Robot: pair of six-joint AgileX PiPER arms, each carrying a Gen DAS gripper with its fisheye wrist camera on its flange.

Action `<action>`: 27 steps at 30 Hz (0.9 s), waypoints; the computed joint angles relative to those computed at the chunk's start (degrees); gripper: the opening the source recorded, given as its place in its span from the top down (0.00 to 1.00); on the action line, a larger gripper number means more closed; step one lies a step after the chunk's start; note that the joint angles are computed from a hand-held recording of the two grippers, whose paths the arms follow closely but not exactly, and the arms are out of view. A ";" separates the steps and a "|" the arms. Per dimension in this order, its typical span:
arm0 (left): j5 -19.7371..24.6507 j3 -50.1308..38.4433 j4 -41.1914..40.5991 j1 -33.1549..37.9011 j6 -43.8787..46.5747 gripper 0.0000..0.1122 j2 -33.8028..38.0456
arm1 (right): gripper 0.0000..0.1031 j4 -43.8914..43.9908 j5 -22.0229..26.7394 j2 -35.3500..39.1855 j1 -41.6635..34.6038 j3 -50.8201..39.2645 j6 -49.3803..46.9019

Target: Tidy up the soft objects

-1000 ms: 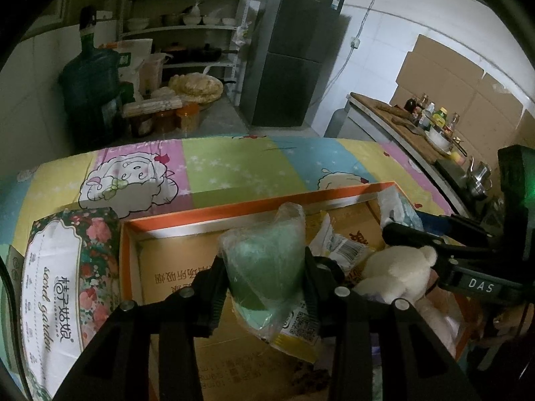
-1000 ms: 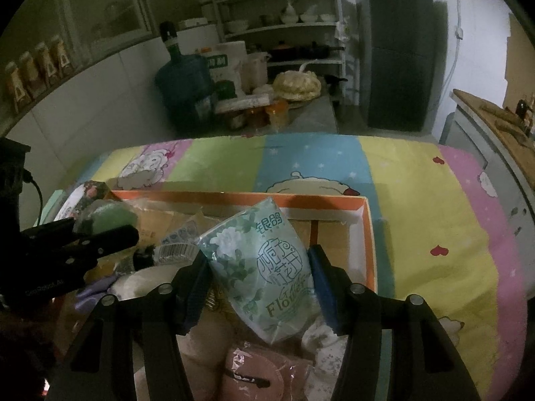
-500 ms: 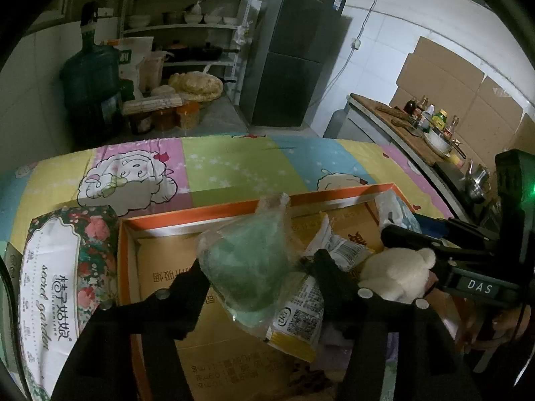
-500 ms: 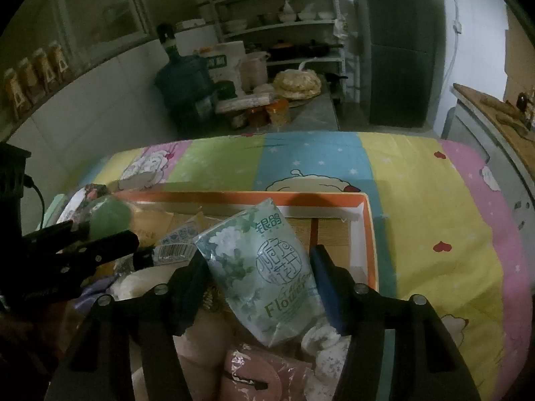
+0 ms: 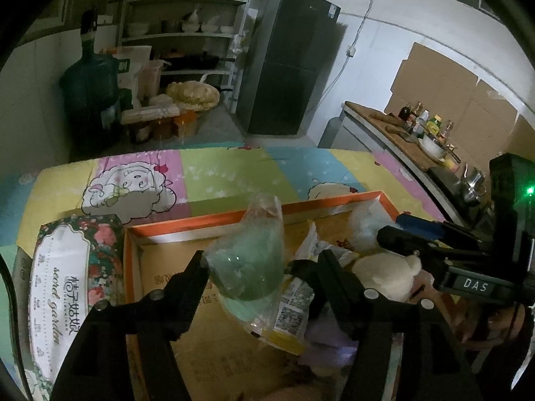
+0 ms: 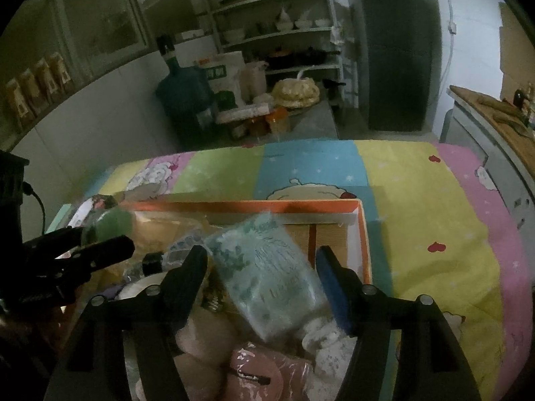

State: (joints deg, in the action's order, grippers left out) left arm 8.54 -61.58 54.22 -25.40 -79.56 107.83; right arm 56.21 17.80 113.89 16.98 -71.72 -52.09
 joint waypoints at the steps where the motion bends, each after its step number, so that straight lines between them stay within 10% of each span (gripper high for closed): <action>1: -0.07 0.12 0.10 -0.08 -0.09 0.41 -0.24 | 0.33 0.84 -0.03 -0.29 0.02 0.28 -0.84; 27: 0.13 9.43 34.78 -3.37 -35.27 0.25 -10.22 | 0.30 22.45 -3.62 -12.79 2.35 13.04 -20.54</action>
State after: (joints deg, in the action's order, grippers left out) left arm 8.67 -52.16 89.00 -28.77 -114.82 97.61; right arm 78.65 14.18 101.10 19.34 -58.68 -72.64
